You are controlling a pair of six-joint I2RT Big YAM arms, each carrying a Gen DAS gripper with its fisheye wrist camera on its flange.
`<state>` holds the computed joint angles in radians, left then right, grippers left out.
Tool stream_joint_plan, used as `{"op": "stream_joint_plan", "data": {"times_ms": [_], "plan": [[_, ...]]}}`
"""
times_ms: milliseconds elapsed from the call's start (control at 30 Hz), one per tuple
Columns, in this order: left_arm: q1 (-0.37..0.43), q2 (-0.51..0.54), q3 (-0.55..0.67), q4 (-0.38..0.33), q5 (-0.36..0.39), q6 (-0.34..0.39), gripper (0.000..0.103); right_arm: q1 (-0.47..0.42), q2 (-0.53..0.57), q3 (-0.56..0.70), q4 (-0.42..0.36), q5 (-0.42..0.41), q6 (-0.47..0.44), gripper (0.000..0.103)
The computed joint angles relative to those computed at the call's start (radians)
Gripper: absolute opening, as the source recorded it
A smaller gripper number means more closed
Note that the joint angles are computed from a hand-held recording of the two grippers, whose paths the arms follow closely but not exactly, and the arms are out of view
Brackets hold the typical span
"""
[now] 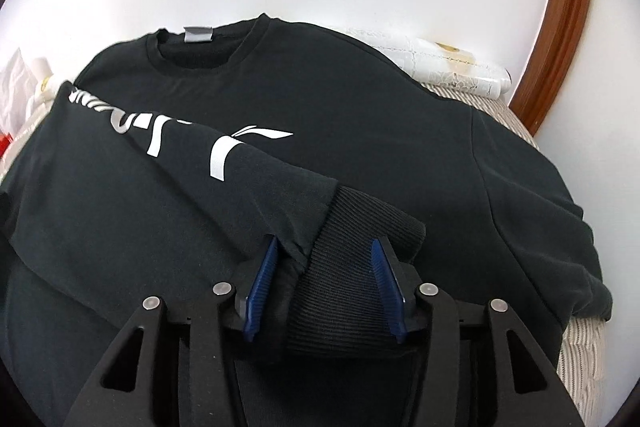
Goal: Fold small clothes
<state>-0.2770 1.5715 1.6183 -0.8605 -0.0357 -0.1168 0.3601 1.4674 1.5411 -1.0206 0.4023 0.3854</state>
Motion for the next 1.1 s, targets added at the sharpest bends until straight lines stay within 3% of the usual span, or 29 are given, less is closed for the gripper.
{"op": "stream_joint_plan", "data": {"times_ms": [167, 467, 600, 667, 733, 800, 1000, 1100], "plan": [[-0.025, 0.024, 0.025, -0.038, -0.053, 0.044, 0.083, -0.006, -0.001, -0.021, 0.030, -0.007, 0.005, 0.054], [-0.023, 0.024, 0.024, -0.041, -0.048, 0.043, 0.083, -0.021, -0.052, -0.069, 0.110, -0.052, 0.028, 0.054], [-0.025, 0.022, 0.022, -0.038, -0.045, 0.046, 0.088, -0.014, -0.131, -0.087, 0.132, 0.035, 0.043, 0.055], [-0.024, 0.018, 0.018, -0.035, -0.036, 0.048, 0.090, -0.019, -0.158, -0.086, 0.100, 0.101, 0.046, 0.058], [-0.022, 0.014, 0.014, -0.029, -0.027, 0.046, 0.091, -0.038, -0.201, -0.111, 0.056, 0.181, 0.037, 0.068], [-0.022, 0.012, 0.013, -0.027, -0.025, 0.045, 0.092, -0.084, -0.251, -0.155, -0.028, 0.228, 0.057, 0.069], [-0.023, 0.013, 0.015, -0.030, -0.024, 0.048, 0.093, -0.254, -0.366, -0.304, -0.133, 0.204, 0.073, 0.068], [-0.023, 0.016, 0.020, -0.034, -0.020, 0.048, 0.093, -0.312, -0.366, -0.333, -0.118, 0.151, 0.052, 0.068]]}}
